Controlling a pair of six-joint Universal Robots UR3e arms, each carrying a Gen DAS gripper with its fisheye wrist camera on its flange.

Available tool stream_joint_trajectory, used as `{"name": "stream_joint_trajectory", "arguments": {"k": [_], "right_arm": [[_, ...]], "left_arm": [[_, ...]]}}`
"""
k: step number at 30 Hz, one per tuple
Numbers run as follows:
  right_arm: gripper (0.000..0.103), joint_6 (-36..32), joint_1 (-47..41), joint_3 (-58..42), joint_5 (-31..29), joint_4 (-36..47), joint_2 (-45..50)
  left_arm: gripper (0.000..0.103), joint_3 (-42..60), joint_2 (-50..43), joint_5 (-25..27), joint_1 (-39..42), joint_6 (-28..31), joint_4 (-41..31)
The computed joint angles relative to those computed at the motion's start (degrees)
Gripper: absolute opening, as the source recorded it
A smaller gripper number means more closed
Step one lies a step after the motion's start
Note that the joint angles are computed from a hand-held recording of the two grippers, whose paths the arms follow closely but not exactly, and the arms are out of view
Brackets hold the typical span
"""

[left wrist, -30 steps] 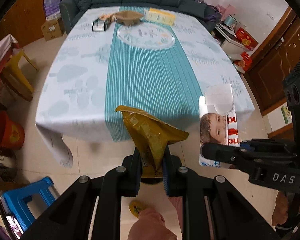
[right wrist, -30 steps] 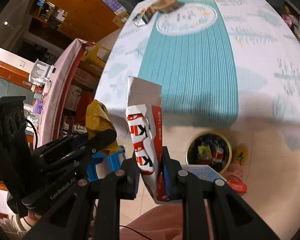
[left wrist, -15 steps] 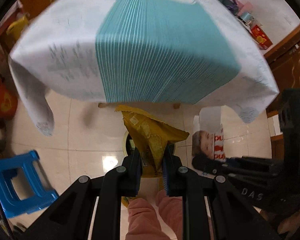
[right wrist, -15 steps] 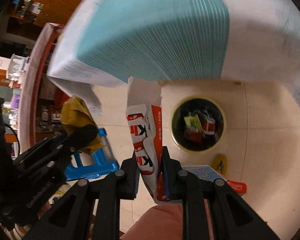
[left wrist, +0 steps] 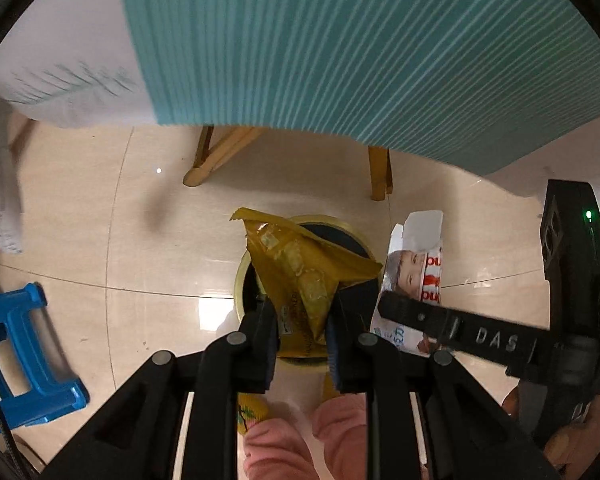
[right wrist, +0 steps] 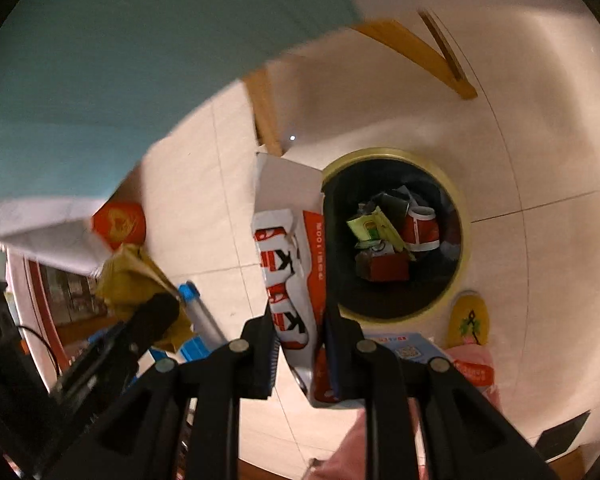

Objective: Collect trash
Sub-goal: 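Open both tools to drop the Kinder box and gold bag into the bin, then raise both tools back toward the table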

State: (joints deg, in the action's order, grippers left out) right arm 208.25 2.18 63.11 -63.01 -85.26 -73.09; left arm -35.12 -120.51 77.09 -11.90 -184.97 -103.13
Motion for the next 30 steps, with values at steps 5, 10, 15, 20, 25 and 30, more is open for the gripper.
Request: {"name": "stream_joint_trajectory", "arguments": {"k": [5, 10, 15, 20, 25, 30], "right_arm": [[0.022, 0.22, -2.50, 10.68, 0.78, -8.84, -1.48], [0.030, 0.50, -4.72, 15.93, 1.76, -12.08, -1.90], [0.061, 0.99, -5.33, 18.57, 2.24, -13.75, -2.51], [0.061, 2.05, -5.13, 17.47, 2.11, -13.92, -2.01], [0.061, 1.77, -4.05, 13.18, 0.24, -10.54, -1.95], [0.061, 1.23, -2.91, 5.38, -1.80, -1.88, -2.77]], "left_arm": [[0.023, -6.94, -1.12, 0.16, -1.55, -1.68, 7.39], [0.069, -9.11, -2.32, -0.65, -1.04, -2.02, 10.19], [0.090, -7.32, -4.02, -0.14, -0.73, -2.00, 9.57], [0.090, -5.14, -4.48, 0.57, -0.65, -1.70, 8.50], [0.090, -3.38, -2.05, 1.76, 0.30, -1.29, 5.15], [0.090, 2.87, 0.33, 1.87, 1.98, -1.84, -2.77]]}}
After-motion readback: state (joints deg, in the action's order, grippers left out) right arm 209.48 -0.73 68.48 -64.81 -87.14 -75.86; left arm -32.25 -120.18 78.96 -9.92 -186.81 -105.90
